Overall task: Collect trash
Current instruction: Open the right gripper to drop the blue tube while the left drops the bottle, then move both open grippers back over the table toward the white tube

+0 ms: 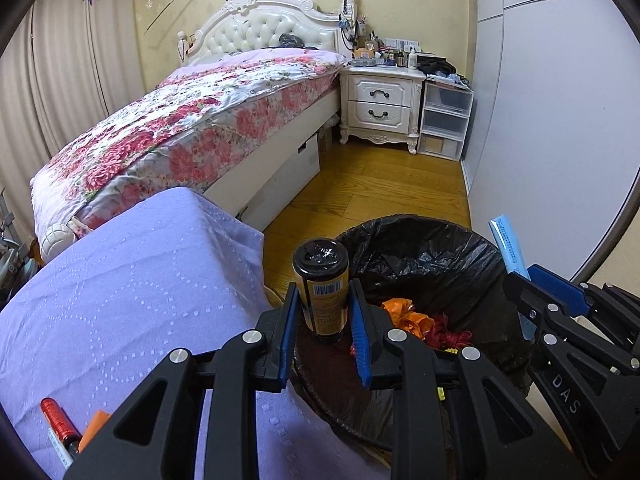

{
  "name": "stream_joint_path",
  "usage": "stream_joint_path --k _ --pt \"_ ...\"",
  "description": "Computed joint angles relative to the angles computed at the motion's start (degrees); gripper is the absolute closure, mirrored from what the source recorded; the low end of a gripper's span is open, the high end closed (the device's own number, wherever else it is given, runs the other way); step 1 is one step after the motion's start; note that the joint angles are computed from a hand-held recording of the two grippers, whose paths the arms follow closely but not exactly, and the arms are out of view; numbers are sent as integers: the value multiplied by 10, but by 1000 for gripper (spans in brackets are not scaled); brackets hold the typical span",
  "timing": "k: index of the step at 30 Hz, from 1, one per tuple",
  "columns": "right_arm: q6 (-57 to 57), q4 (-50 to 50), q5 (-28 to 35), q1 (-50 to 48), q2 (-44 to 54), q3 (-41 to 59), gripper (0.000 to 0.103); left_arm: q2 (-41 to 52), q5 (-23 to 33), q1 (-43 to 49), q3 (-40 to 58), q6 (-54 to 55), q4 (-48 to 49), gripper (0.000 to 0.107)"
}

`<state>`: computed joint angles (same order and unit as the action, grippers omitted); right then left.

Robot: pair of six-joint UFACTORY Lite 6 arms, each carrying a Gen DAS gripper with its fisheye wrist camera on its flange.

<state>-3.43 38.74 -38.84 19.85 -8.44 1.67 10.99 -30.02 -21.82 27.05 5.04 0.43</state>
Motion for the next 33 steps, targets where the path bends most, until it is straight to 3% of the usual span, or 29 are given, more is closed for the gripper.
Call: stream_joint_path --k 8,12,13,15,17,21,26,33 --pt "27 -37 -12 -24 34 11 81 24 9 -8 22 13 -14 80" --pt "27 -37 -10 -29 30 9 81 23 7 -8 22 14 -14 65" --pt "29 -37 -10 -31 30 8 79 21 6 -9 20 16 -16 61" --pt "31 -34 -14 -33 30 6 66 21 3 -10 19 19 -20 53" --pt "25 -30 -14 -35 25 5 65 17 0 -8 16 14 -18 45" --pt "15 -15 -11 -32 11 0 64 11 3 -2 14 10 -16 40" --pt "-7 14 -4 -22 -15 -9 53 -3 3 6 6 13 -24 33" --pt "-65 103 18 17 -66 -17 46 -64 22 32 -29 9 -10 32"
